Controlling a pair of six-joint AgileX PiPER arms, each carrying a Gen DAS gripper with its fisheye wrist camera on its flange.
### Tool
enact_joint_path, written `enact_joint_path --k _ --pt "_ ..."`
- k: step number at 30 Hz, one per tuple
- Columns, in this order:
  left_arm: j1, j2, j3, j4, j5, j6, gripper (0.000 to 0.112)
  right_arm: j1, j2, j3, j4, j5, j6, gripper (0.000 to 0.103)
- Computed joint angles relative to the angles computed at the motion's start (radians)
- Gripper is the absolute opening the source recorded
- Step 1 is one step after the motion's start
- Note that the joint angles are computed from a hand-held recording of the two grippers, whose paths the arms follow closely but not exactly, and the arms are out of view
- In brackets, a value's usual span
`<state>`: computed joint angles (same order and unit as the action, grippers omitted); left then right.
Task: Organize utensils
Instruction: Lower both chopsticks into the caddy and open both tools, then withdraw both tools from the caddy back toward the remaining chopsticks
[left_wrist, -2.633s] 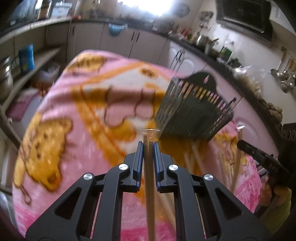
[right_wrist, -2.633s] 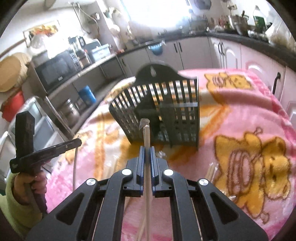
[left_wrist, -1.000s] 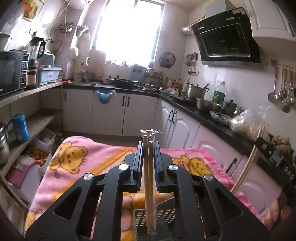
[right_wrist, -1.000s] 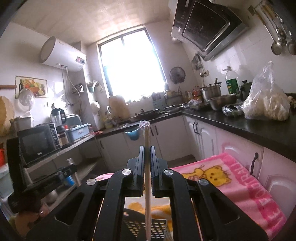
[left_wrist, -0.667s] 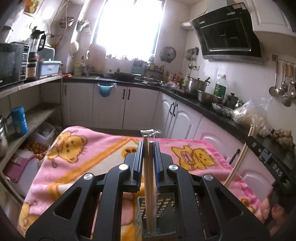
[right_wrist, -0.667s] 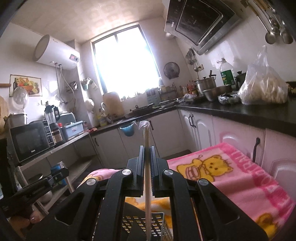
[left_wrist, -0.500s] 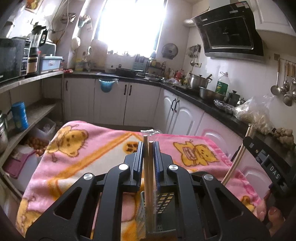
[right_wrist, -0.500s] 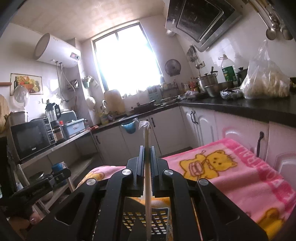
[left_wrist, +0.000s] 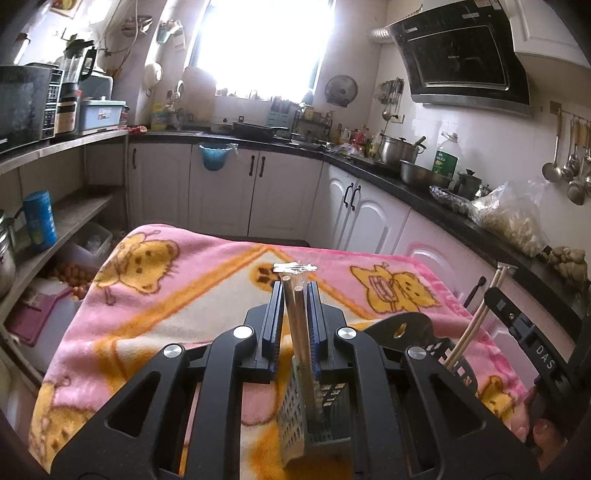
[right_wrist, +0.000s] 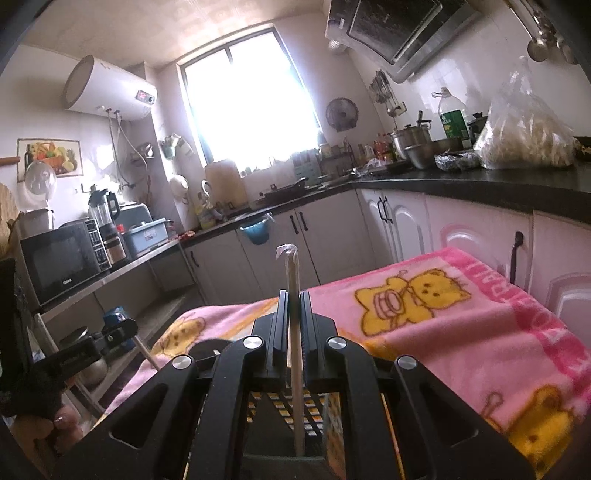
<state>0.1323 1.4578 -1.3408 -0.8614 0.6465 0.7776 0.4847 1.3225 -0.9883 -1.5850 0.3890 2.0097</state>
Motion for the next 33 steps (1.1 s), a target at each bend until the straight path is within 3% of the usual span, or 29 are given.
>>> enact_joint_path --k 7,11,17,33 --pt "0.026 -0.025 0.031 -0.003 0.032 0.0 0.009 -0.004 -0.07 0.068 0.051 -0.006 -0.001 0.02" --pt "0.044 -0.042 0.055 0.0 0.05 -0.007 0.011 -0.001 -0.095 0.075 0.159 -0.004 -0.102 0.027" --pt "0.083 -0.083 0.102 -0.019 0.093 -0.004 0.023 0.043 -0.148 0.101 0.299 0.053 -0.232 0.035" --pt "0.233 -0.247 0.246 -0.115 0.218 0.092 0.053 0.114 -0.297 0.179 0.563 0.145 -0.488 0.042"
